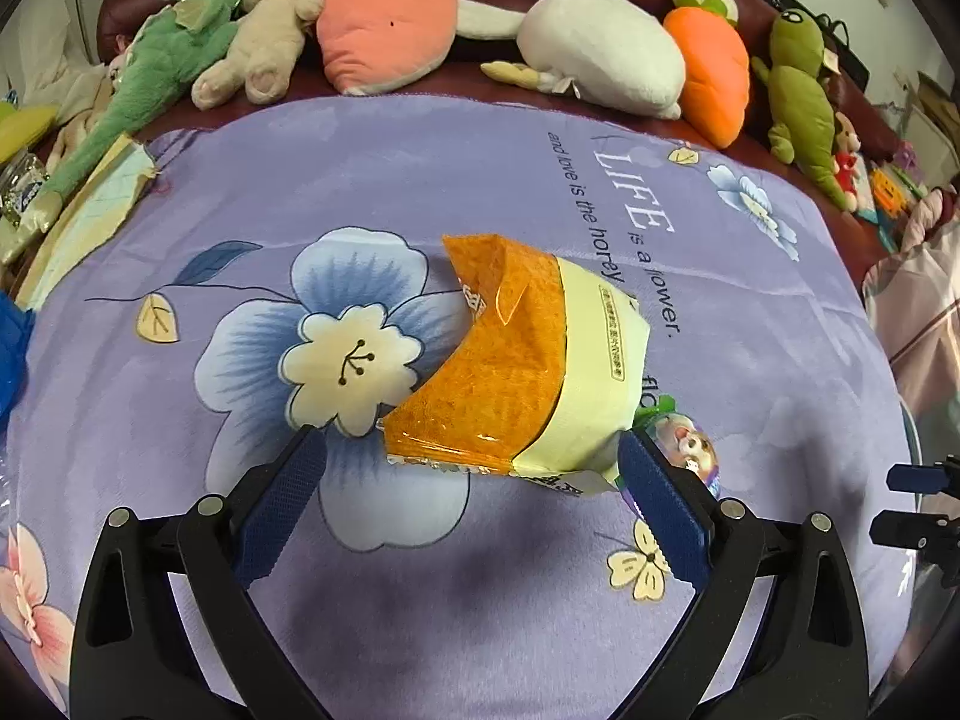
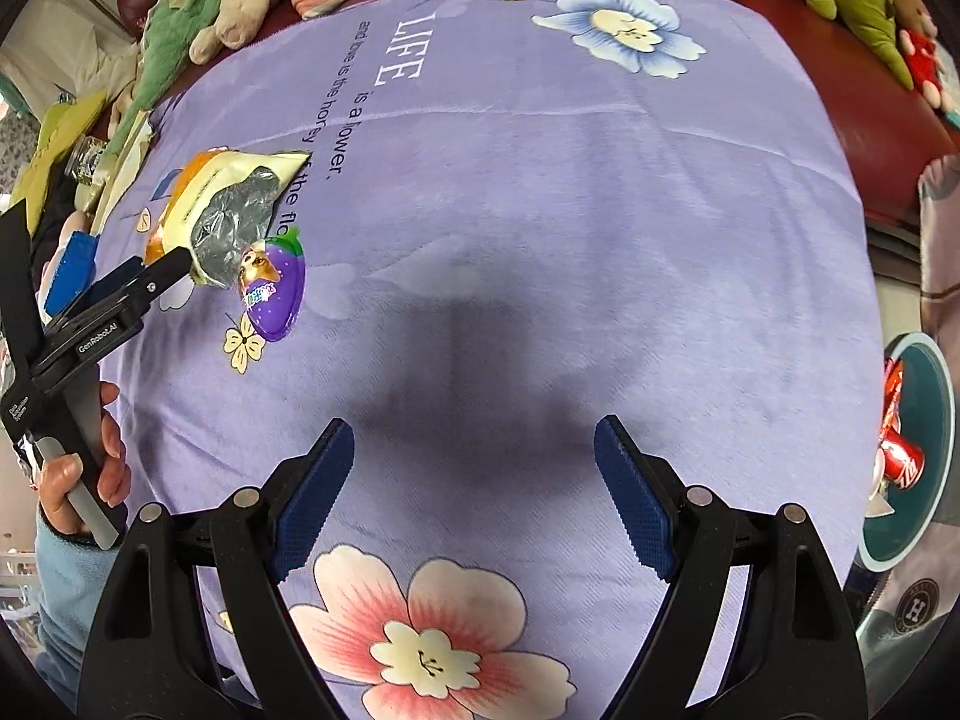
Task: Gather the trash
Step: 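Move both tools back over the table toward the bread bag and purple egg toy, then grasp the yellow-orange bread bag with the left tool while the right tool grasps the purple egg toy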
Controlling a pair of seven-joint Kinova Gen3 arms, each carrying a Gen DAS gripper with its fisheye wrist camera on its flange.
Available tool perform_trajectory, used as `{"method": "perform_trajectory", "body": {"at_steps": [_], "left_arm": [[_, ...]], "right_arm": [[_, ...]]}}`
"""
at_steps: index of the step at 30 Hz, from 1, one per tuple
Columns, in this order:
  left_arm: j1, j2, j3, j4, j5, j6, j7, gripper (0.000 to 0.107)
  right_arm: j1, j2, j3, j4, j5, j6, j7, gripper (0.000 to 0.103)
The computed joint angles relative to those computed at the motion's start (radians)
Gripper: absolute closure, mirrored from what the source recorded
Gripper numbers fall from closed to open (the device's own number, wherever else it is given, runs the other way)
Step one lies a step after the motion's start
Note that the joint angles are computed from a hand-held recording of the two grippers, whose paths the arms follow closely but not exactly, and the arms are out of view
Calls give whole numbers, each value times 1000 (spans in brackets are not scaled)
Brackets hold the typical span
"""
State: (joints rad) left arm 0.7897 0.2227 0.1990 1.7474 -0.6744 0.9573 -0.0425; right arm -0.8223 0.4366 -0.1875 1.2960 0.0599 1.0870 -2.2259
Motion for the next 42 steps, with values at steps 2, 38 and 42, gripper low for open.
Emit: {"method": "perform_trajectory", "body": {"at_steps": [2, 38, 42], "left_arm": [[-1, 2, -3, 4, -9, -10, 4, 17], [-154, -206, 119, 184, 31, -111, -34, 22], [-134, -130, 118, 117, 15, -112, -74, 18]], "right_arm": [[-2, 15, -2, -19, -2, 4, 8, 24], [-165, 293, 62, -405, 24, 54, 243, 58], [-137, 237, 55, -324, 11, 17, 221, 58]]}}
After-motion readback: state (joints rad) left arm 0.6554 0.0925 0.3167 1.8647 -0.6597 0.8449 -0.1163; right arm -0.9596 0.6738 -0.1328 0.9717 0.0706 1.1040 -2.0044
